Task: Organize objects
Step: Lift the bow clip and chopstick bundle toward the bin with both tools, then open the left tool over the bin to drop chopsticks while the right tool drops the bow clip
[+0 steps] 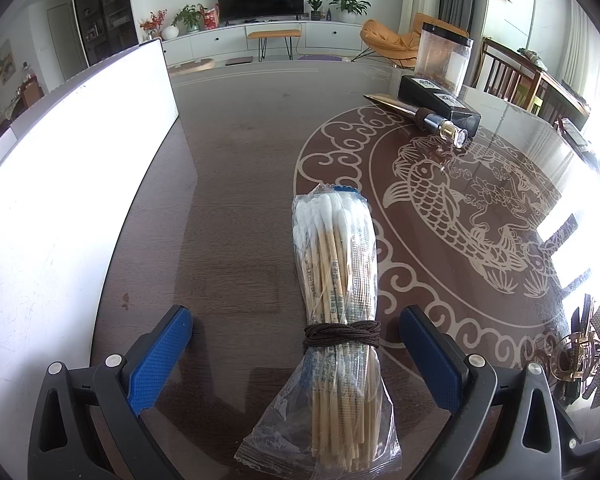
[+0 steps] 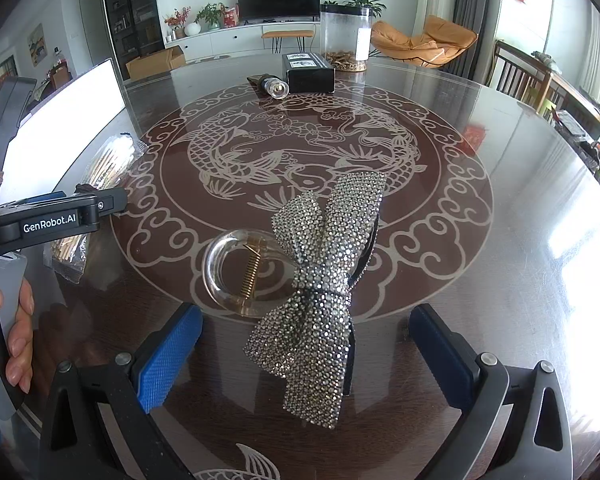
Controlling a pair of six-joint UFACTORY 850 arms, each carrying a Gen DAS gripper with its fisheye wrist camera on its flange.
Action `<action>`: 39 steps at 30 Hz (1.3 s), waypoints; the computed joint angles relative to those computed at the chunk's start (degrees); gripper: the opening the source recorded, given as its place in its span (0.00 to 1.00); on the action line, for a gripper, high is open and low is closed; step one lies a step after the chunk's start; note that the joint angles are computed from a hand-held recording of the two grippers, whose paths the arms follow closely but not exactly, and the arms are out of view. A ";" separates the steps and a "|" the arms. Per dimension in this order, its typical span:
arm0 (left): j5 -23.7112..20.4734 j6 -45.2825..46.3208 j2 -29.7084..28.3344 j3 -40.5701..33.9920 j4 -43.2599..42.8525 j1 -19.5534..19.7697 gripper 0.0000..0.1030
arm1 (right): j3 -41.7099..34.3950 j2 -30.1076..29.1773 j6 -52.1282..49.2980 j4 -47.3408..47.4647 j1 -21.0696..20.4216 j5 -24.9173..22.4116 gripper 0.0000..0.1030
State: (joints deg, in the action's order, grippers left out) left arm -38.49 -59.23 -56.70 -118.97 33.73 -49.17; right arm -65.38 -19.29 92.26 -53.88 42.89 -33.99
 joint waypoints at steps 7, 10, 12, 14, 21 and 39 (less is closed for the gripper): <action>-0.04 -0.05 -0.05 -0.08 0.01 -0.02 1.00 | -0.01 -0.01 0.00 -0.01 -0.01 0.00 1.00; -0.08 -0.05 -0.09 -0.14 0.00 -0.02 1.00 | -0.01 -0.02 -0.01 -0.01 -0.03 0.02 1.00; -0.16 -0.04 -0.13 -0.21 -0.04 -0.03 1.00 | -0.02 -0.01 -0.02 0.00 -0.02 0.02 1.00; -0.96 0.95 -0.39 -0.89 -0.95 0.00 1.00 | -0.01 -0.03 -0.01 -0.02 -0.04 0.04 1.00; 2.10 4.56 2.58 3.22 1.61 -2.26 0.28 | -2.10 -0.44 -6.08 6.00 -1.80 0.59 0.64; 21.25 -17.69 32.15 35.34 14.73 -2.05 0.27 | 7.50 14.40 25.07 -11.40 1.93 14.04 0.49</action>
State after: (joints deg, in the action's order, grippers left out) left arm -17.24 -76.92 -24.56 -83.63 48.46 -51.21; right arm -57.89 -4.89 117.34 -65.29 44.81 -19.95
